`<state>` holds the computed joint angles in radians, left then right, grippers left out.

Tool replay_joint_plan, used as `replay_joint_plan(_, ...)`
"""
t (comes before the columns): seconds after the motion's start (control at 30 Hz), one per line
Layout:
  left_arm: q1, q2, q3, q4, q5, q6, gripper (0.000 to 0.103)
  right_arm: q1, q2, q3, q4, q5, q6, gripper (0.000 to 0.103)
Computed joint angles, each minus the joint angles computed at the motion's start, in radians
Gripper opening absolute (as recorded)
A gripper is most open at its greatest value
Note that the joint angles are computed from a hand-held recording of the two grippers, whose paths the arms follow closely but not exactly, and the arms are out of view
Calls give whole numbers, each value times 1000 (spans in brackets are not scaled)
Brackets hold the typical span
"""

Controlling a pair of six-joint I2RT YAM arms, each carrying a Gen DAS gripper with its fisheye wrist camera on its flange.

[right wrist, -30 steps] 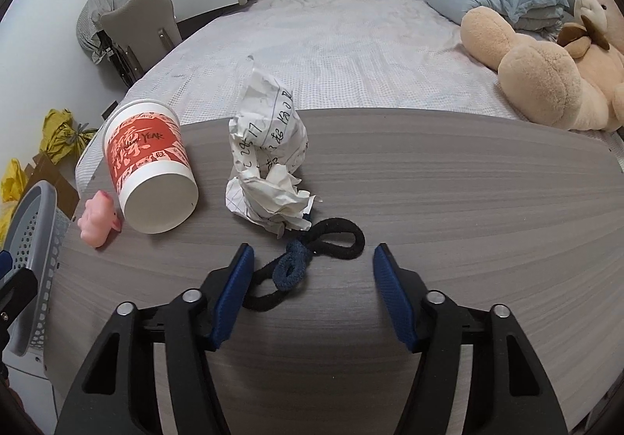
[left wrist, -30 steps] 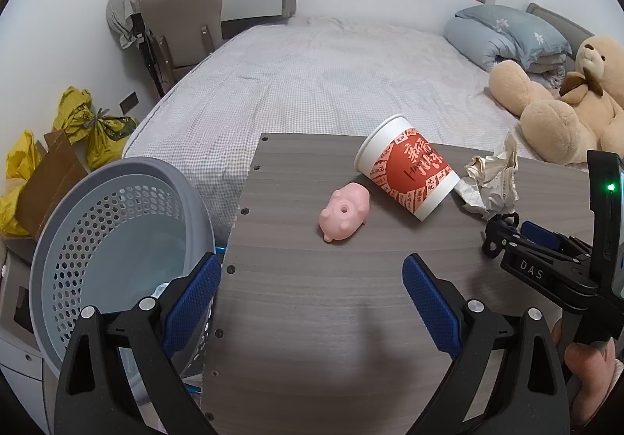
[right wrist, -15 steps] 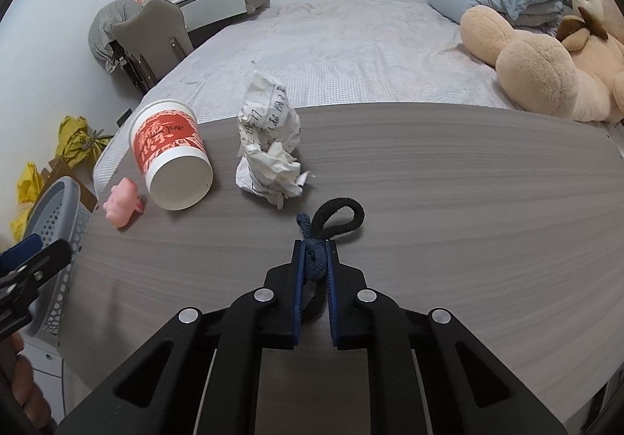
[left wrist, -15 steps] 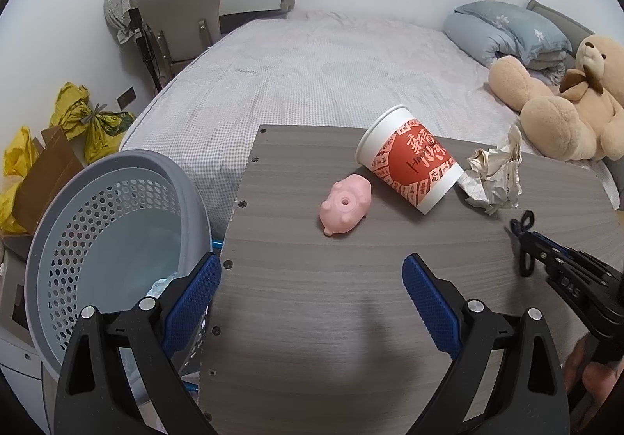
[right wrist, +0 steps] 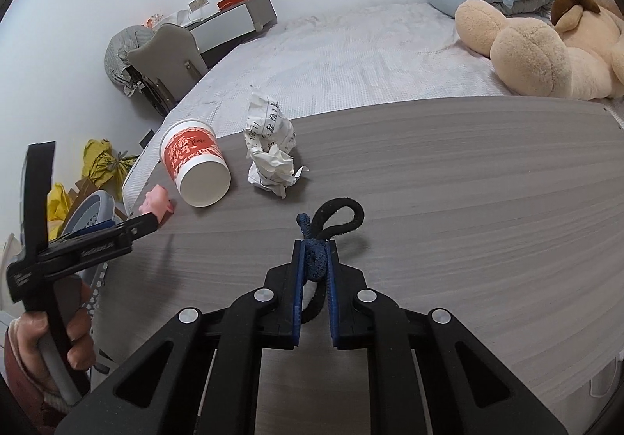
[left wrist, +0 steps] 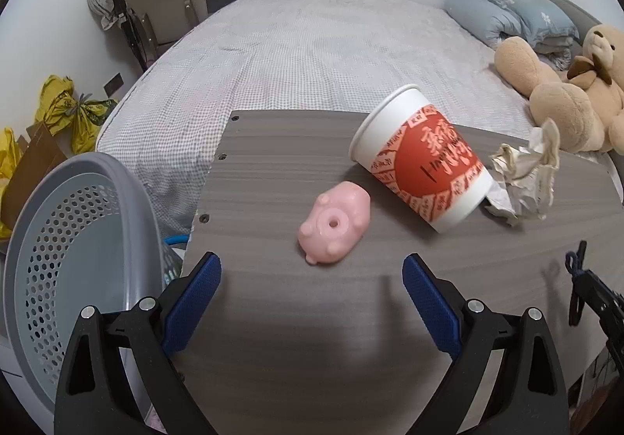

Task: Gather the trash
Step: 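Grasp the pink pig toy with the left tool while the right tool holds the hair tie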

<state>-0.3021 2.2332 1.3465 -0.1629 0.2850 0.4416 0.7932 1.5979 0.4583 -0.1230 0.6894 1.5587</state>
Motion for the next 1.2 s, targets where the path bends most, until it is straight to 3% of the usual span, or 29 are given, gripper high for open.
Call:
replay_joint_plan(0.27,-31,58,49,27,-35,-9,90,0,-2,-21,42,3,0,11)
replay_joint_plan(0.47,-41,94,100,-3,-26,-19,79,4,-6,-23,40,7,7,11)
replay_joint_plan(0.7,-35,87,113,-39,10,-7,40,7,-11,-20,32,9,2,11)
replay_joint_plan(0.97,-1,4,3,-12,36,15,40,19,-10,6,1,13,1,11)
replay_joint_plan(1.2,63,-112,-132,41,81,67,40,63,1,90,-99,37,12,11)
